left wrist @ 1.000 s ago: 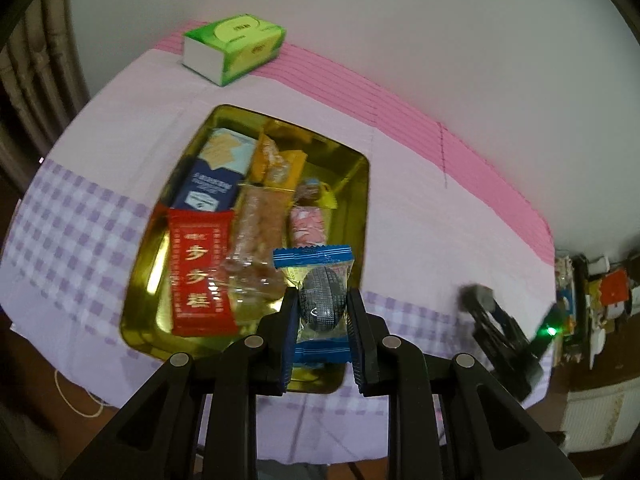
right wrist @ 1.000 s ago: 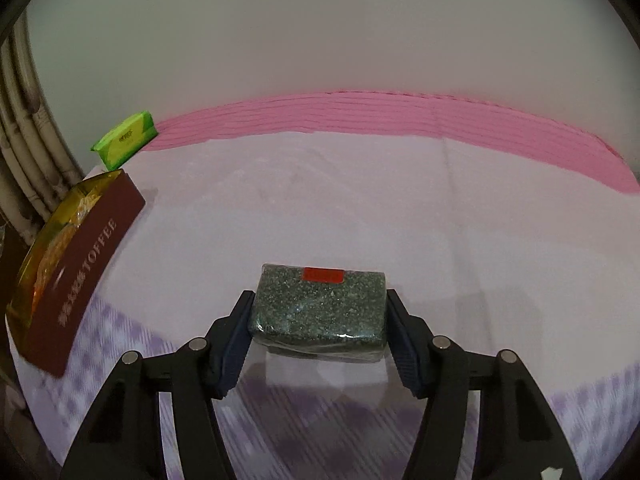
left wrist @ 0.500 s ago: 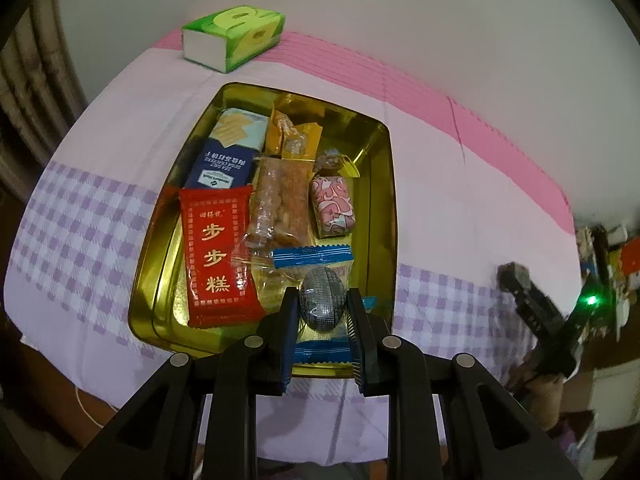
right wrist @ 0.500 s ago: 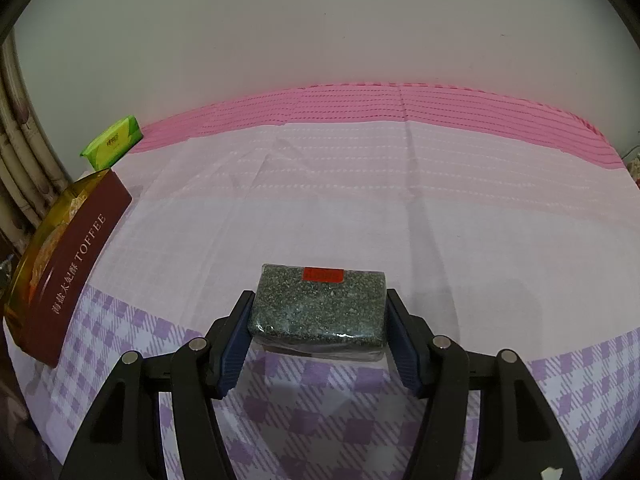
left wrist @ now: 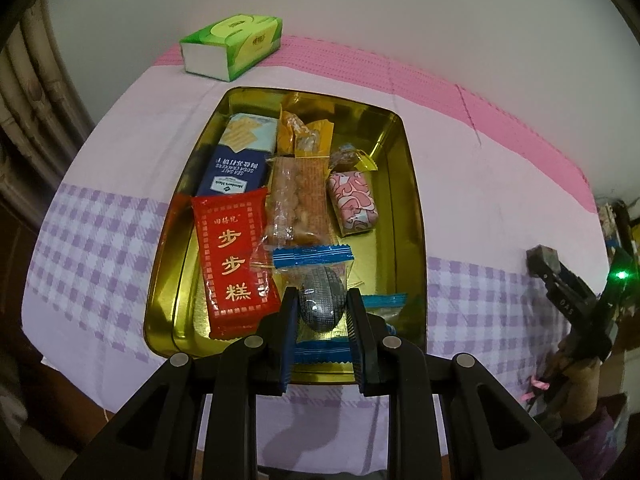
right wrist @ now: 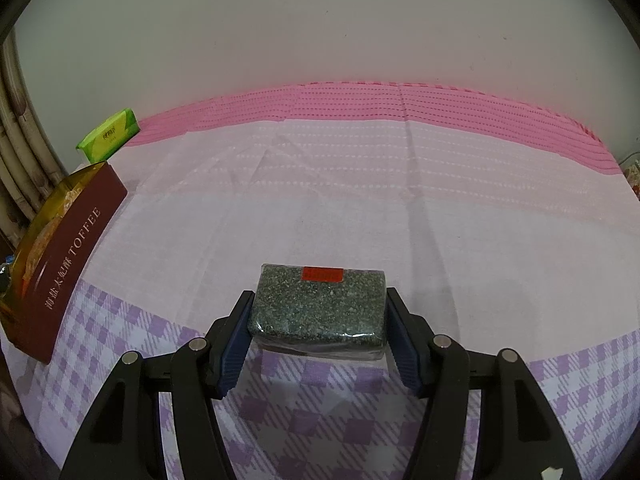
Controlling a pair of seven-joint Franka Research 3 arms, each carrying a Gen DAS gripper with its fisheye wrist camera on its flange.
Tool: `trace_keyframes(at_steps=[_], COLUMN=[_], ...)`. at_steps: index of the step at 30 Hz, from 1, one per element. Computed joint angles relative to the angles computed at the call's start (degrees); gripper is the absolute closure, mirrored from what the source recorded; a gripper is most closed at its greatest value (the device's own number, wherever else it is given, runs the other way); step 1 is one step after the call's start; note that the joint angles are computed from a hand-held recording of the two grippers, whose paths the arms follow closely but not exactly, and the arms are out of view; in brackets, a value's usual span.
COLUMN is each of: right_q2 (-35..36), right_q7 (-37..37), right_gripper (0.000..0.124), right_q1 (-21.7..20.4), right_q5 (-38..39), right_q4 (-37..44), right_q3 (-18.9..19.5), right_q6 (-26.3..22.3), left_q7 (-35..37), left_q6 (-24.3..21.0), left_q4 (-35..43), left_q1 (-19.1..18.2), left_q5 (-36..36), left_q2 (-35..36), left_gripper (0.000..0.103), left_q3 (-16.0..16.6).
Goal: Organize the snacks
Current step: 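Lower the blue candy into the tin and open the left gripper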
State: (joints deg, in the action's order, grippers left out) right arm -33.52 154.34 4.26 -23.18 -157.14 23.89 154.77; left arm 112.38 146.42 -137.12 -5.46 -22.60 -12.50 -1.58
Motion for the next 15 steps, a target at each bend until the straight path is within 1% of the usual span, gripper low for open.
trace_keyframes(at_steps=[5, 15], right_q2=[0.37, 0.67], right_q7=[0.0, 0.47], right_gripper=[0.064, 0.064], right_q1=[-0.07, 0.17], right_q5=[-0.33, -0.95], right_q4=[0.27, 0.51], right_q3=[0.0, -0.13], right_q6=[-0.16, -0.51], left_q7=[-0.61, -2.82], left_q6=[2.81, 5.23], left_q4=[-1.28, -2.4], left_q1=[-0.04, -0.69], left_q5=[2.62, 6.5], left_q2=[-0.76, -1.47], left_gripper=[0.079, 0.079], left_q3=[-0.61, -0.53])
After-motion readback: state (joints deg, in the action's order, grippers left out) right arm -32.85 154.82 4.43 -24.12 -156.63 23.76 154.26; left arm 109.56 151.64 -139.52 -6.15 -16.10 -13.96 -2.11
